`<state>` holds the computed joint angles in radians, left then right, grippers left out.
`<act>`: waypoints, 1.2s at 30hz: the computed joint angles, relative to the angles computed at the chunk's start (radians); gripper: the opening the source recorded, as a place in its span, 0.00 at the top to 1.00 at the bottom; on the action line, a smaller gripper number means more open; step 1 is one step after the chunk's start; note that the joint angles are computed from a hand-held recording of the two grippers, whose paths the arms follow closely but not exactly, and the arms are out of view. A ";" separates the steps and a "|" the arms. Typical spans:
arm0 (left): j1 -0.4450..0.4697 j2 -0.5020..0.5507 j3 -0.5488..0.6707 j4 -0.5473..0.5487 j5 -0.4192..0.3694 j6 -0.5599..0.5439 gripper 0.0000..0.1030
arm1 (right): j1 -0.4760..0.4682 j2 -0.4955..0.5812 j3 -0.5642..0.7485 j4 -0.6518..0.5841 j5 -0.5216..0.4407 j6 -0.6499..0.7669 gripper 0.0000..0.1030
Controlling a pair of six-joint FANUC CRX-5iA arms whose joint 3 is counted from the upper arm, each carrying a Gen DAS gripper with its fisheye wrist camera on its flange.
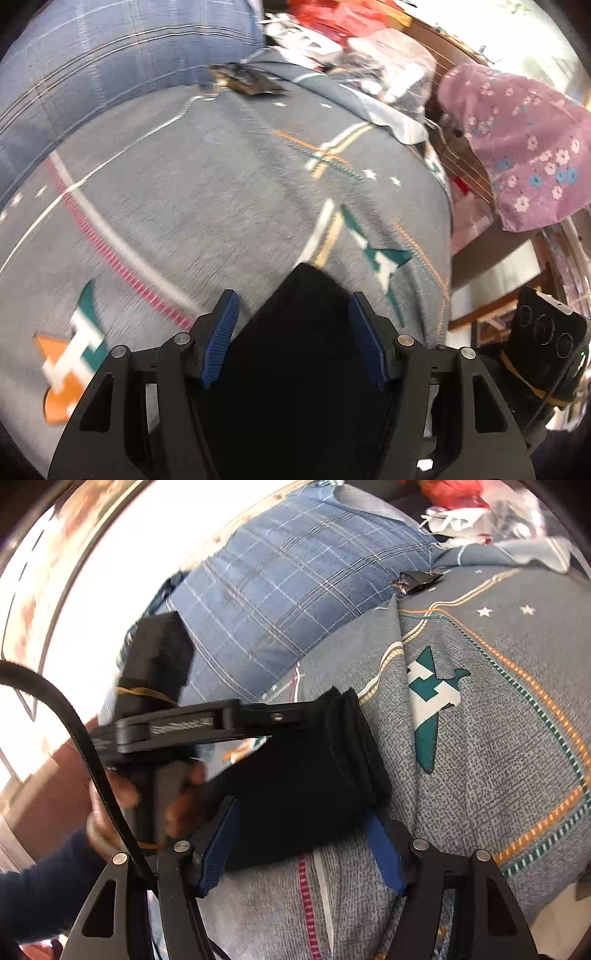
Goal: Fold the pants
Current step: 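Grasp the black pants strip end with the right gripper and lift it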
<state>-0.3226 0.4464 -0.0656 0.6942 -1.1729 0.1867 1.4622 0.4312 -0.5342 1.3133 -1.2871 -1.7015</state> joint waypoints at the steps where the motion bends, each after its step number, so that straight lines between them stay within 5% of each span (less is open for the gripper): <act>1: -0.009 0.012 0.014 -0.001 -0.017 -0.004 0.40 | -0.004 -0.001 0.001 0.003 -0.001 0.003 0.37; 4: -0.021 0.006 -0.011 0.023 -0.006 -0.053 0.41 | -0.015 -0.005 0.014 -0.028 0.016 0.080 0.50; 7: -0.033 -0.048 -0.105 0.062 0.109 -0.168 0.70 | -0.030 -0.019 -0.028 0.008 0.029 -0.009 0.79; 8: -0.030 -0.040 -0.091 0.060 0.091 -0.147 0.85 | -0.038 -0.026 -0.046 0.035 0.039 -0.038 0.85; 9: -0.023 -0.023 -0.065 0.053 0.055 -0.110 0.87 | -0.042 -0.028 -0.046 0.039 0.042 -0.029 0.87; 14: 0.032 -0.066 -0.095 0.137 -0.003 -0.160 0.87 | -0.050 -0.040 -0.010 0.070 0.023 0.113 0.90; 20: 0.178 -0.135 -0.121 0.273 -0.131 -0.190 0.87 | -0.116 -0.046 0.055 0.252 0.056 0.271 0.90; 24: 0.297 -0.154 -0.129 0.320 -0.161 -0.173 0.88 | -0.215 -0.027 0.135 0.400 0.221 0.391 0.90; 30: 0.464 -0.177 -0.171 0.280 -0.044 -0.075 0.88 | -0.380 0.101 0.308 0.556 0.586 0.450 0.90; 33: 0.527 -0.154 -0.166 0.239 -0.055 -0.010 0.77 | -0.406 0.182 0.415 0.378 0.752 0.614 0.85; 35: 0.568 -0.151 -0.184 0.238 -0.064 0.012 0.40 | -0.404 0.177 0.424 0.395 0.734 0.615 0.75; 36: 0.585 -0.153 -0.199 0.251 -0.076 0.008 0.36 | -0.420 0.158 0.402 0.481 0.747 0.548 0.59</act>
<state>0.2624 0.2931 -0.2642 0.9450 -1.2487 0.1951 1.0425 0.5889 -0.1320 1.7945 -0.5398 -1.1539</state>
